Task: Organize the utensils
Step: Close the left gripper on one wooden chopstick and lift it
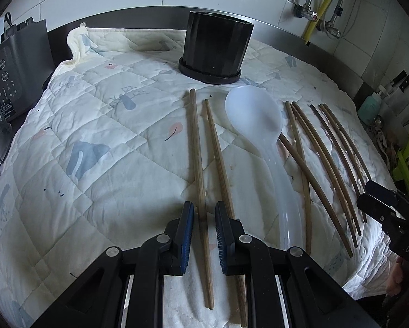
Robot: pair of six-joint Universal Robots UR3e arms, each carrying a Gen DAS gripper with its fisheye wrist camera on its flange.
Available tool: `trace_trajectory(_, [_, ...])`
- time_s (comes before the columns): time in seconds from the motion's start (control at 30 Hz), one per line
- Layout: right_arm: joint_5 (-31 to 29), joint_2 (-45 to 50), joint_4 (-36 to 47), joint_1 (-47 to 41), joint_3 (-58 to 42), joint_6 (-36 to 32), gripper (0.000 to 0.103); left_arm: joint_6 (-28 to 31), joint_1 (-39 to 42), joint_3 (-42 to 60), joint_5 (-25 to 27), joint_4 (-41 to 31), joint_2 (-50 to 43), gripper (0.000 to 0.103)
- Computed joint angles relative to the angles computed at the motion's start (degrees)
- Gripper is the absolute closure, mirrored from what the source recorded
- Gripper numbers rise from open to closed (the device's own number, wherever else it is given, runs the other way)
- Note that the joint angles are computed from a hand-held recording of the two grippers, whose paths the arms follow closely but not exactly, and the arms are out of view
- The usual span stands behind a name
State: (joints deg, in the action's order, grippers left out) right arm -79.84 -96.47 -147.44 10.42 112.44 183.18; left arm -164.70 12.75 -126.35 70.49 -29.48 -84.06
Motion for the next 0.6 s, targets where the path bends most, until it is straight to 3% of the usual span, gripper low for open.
trace_trajectory(0.07, [0.02,0.34,0.08,0.19,-0.12,0.09,0.038,-0.40,-0.93,0.36,1.14,0.79,-0.62,0.085])
trace_trajectory(0.17, [-0.05,0.76,0.16,0.38,-0.19,0.24,0.038,-1.38,-2.22,0.37,2.93,2.73,-1.44,0.094])
trace_trajectory(0.33, [0.03,1.11,0.62,0.14,-0.45,-0.07,0.039,-1.63,-0.44,-0.19,0.85,2.30,-0.73,0.097])
trace_trajectory(0.6, [1.19,2.30,1.93,-0.34,-2.19,-1.03,0.053,-1.11,2.88,-1.59,-3.09,0.09,3.86,0.097])
